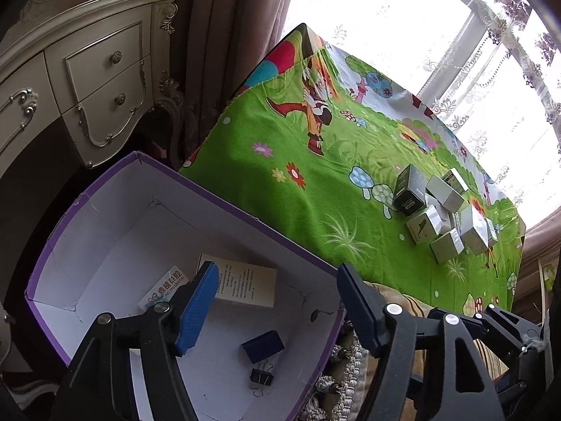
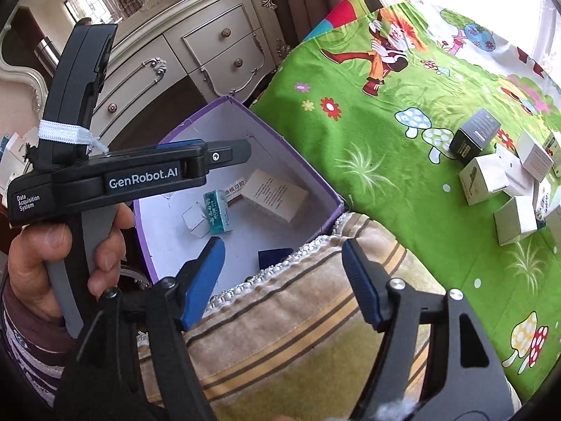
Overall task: Organize rigid objects
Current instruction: 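Carry the box and binder clip to the purple box and release them, then withdraw both grippers from the purple box back over the tablecloth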
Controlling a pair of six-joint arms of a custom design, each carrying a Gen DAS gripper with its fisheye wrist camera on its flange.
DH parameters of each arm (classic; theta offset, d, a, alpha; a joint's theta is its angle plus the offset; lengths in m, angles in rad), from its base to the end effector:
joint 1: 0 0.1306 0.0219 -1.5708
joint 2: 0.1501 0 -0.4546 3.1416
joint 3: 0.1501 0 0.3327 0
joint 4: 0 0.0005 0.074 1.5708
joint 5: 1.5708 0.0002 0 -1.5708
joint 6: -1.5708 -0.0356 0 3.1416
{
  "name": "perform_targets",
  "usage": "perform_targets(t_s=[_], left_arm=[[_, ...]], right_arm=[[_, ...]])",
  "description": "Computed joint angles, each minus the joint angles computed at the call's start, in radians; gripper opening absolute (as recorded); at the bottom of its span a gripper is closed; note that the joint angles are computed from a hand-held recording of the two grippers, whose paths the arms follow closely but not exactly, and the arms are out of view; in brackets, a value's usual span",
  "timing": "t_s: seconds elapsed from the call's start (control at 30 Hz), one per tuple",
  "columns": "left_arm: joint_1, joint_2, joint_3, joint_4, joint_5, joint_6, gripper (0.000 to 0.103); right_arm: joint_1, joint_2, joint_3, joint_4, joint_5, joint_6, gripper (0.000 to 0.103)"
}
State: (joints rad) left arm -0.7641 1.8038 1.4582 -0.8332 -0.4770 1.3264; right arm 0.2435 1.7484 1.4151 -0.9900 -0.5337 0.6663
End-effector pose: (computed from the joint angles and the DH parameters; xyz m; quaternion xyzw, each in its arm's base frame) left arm 0.4045 -0.3657 0.3418 -0.3086 0.9029 -0.0474 0.2954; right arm 0.4888 0.1396 0.3507 -0.4498 0.8456 0.2309 0.1713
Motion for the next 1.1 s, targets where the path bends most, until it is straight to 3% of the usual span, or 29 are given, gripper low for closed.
perform_targets(t_s=[0.2, 0.4, 0.47, 0.6, 0.83, 1.1], left_arm=[[-0.010, 0.047, 0.086, -0.011, -0.024, -0.090, 0.075], [-0.020, 0.100, 0.177, -0.012, -0.032, -0.184, 0.075], [-0.020, 0.118, 0.208, -0.010, -0.015, -0.213, 0.075], [-0.015, 0.158, 0.275, -0.001, 0.057, -0.279, 0.076], [-0.025, 0.252, 0.447, -0.036, 0.082, -0.409, 0.076], [-0.019, 0.408, 0.735, -0.148, 0.150, -0.556, 0.075]], right_arm=[[-0.053, -0.029, -0.031, 0.137, 0.059, -0.068, 0.086], [-0.080, -0.059, -0.086, 0.327, 0.237, -0.104, 0.090], [-0.101, -0.056, -0.091, 0.359, 0.257, -0.111, 0.090], [-0.148, -0.043, -0.076, 0.386, 0.282, -0.152, 0.090], [-0.261, 0.014, 0.006, 0.362, 0.251, -0.251, 0.090], [-0.360, 0.085, 0.092, 0.323, 0.206, -0.354, 0.090]])
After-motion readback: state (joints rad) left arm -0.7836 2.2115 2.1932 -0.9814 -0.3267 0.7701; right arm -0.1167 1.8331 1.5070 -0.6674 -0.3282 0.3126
